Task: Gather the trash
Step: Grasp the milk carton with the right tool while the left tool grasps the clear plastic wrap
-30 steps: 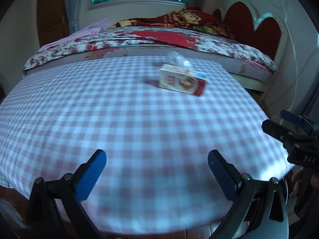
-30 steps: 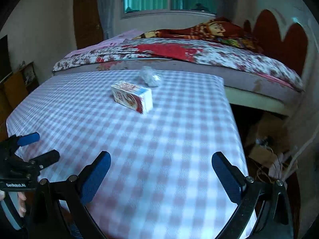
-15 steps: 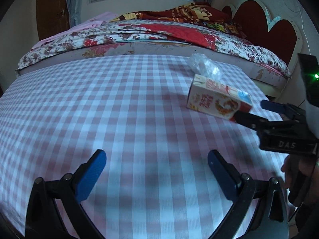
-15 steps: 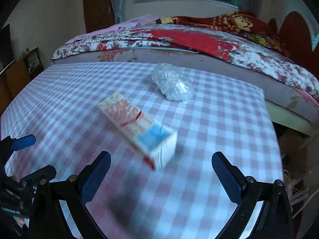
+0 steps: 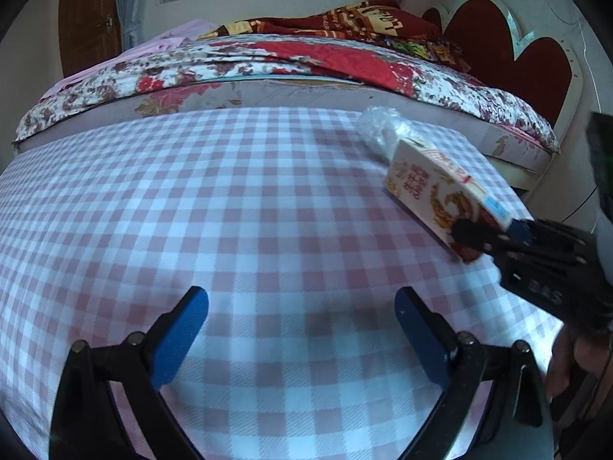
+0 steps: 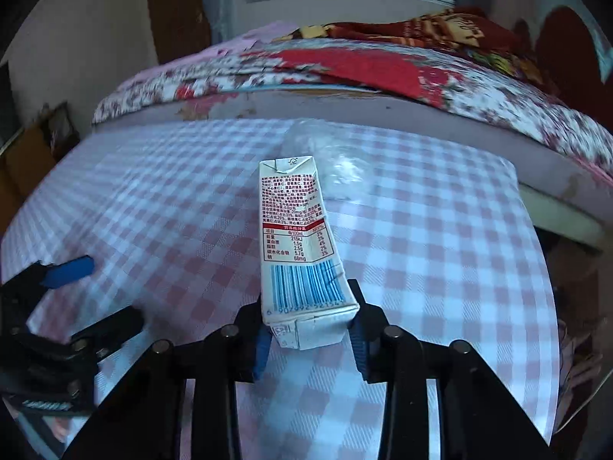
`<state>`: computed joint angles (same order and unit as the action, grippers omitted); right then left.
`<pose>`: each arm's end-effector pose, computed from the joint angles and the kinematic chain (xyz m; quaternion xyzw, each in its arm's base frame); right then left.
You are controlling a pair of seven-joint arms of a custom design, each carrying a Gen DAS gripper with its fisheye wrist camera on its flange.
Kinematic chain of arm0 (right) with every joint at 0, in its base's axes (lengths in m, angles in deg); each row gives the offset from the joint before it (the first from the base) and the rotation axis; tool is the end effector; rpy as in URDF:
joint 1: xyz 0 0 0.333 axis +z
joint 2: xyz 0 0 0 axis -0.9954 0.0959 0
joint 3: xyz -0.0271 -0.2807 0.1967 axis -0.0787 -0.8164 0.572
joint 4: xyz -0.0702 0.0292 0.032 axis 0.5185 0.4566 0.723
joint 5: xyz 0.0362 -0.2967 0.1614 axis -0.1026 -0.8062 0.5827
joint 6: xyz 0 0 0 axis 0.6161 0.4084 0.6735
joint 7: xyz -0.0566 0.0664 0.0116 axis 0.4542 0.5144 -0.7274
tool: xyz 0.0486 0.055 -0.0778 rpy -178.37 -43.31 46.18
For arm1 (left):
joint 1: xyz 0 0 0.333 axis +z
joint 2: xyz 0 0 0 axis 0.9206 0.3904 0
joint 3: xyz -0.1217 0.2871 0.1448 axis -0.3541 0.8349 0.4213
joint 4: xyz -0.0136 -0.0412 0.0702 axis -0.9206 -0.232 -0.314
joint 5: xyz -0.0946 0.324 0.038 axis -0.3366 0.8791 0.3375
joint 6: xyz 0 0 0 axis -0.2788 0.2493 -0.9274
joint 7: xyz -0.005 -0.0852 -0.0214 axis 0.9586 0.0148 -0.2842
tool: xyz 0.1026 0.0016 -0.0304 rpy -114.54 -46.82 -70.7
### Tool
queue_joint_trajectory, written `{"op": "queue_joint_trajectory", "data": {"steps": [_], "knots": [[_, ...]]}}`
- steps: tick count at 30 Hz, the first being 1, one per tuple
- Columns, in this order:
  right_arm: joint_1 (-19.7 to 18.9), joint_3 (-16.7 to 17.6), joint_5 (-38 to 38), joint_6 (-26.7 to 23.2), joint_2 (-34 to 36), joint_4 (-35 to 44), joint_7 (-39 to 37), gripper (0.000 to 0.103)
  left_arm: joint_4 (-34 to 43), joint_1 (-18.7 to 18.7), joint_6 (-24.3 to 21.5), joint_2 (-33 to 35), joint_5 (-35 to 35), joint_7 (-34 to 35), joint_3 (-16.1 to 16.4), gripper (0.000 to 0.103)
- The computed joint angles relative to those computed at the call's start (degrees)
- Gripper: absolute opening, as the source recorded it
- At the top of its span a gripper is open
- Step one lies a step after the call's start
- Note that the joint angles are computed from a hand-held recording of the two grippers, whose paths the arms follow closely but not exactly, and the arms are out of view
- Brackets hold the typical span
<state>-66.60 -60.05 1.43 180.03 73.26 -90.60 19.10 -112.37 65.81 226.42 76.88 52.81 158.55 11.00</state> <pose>0.6218 0.2214 0.5759 -0.7325 0.5784 -0.2074 0.2930 0.6084 -0.0966 0.5466 -0.6150 0.7014 -0.3040 0.1936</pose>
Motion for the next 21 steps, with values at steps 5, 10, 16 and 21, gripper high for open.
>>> {"op": "queue_joint_trajectory", "data": {"steps": [5, 10, 16, 21], "knots": [[1.1, -3.2, -6.0, 0.1, -3.2, -3.8, 7.0, 0.036, 1.3, -1.4, 0.2, 0.9, 1.2, -0.3, -0.4, 0.096], [-1.2, -3.4, -6.9, -2.1, -1.8, -1.2, 9.3, 0.036, 6.4, -2.4, -1.6, 4.0, 2.3, -0.5, -1.1, 0.087], [-3.3, -3.8, -5.6, -5.1, 3.0, 6.3, 10.0, 0.036, 17.0, -5.5, -5.5, 10.6, 7.1, -3.2, 0.1, 0.086], [-3.9, -4.1, -5.0, -7.5, 7.1, 13.1, 9.3, 0.036, 24.3, -7.5, -6.8, 15.3, 10.1, -5.2, 0.8, 0.086]]}}
